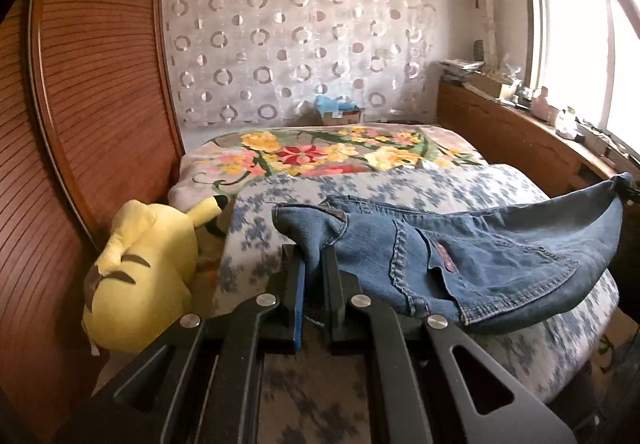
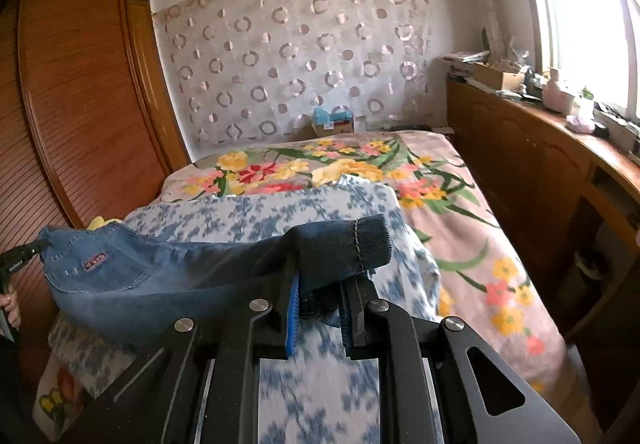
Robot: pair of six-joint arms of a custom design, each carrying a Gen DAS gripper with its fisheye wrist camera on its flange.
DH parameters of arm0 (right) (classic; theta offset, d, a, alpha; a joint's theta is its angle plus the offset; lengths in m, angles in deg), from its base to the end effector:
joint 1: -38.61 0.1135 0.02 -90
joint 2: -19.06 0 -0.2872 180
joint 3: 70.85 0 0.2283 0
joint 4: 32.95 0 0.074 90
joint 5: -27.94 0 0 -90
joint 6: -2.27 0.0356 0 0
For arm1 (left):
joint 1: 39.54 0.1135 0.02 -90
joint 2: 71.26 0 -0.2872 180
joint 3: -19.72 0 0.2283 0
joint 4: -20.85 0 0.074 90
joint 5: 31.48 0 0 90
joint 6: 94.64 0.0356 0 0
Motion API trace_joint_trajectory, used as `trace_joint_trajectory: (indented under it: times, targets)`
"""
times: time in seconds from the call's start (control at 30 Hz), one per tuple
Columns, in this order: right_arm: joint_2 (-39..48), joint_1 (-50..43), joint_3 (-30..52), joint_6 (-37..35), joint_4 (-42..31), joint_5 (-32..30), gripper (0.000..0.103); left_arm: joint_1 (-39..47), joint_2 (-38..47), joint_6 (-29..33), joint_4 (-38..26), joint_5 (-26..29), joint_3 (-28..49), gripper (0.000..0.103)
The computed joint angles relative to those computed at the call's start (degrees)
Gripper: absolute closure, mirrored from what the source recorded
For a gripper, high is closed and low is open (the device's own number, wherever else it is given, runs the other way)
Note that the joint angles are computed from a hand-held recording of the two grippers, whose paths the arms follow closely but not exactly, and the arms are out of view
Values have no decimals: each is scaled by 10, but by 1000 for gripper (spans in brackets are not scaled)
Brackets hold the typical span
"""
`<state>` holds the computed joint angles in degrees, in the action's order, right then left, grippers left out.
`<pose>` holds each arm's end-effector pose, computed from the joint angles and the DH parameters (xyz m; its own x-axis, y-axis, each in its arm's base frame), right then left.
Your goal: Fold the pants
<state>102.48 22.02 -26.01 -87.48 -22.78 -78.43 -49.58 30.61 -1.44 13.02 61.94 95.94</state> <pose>0.2527 -0.0648 0.2050 -0.4558 0.1402 -0.8790 0.0384 0.9897 0.1379 0.3701 -0.0677 0.2353 -0.5299 0.1504 -0.8346 0.2530 0.9674 0.0137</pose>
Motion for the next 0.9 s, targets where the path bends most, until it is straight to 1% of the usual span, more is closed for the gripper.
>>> trace_joint_trajectory:
  times: [0.2,0.27,0.37,0.47,0.53,0.6,0.7,0.73,0.77,0.8,0.83,0.87,0.9]
  targets:
    - [-115,-54,-105,-9,-20,-46,87,-14,-65,-9,45,9,-125,95]
    - [-134,-78,-126,-15,-32,-71,86,-16,-69,-12,60,10,-156,95]
    - [-145,-94,-156,-19,-36,-86,86,-21,-65,-17,79,6,-189,95]
    - [-125,-102,-167,-20,-29,-87,86,-25,-60,-27,84,5,-207,95]
    - [-107,-110,-156,-22,-41,-90,86,-28,-64,-32,84,4,-215,95]
    - [-116,-113,-148,-15,-58,-91,85,-32,-70,-35,85,-2,-220,94]
    - [-157,-119,-143,-15,-99,-89,77,-34,-90,-38,83,-11,-234,94]
    - [-165,-117,-145,-15,-103,-83,76,-34,-99,-37,80,-10,-238,90]
    - [-178,-120,-142,-18,-119,-83,75,-35,-106,-36,79,-7,-240,80]
    - [-190,-126,-141,-22,-133,-88,75,-34,-111,-34,81,-5,-243,74]
    - [-195,-128,-140,-24,-137,-90,75,-36,-117,-33,82,-6,-244,63]
    - [-198,-124,-142,-22,-136,-85,75,-38,-122,-31,86,-7,-246,55]
    - [-211,-121,-141,-20,-148,-81,75,-41,-126,-30,89,-9,-248,54]
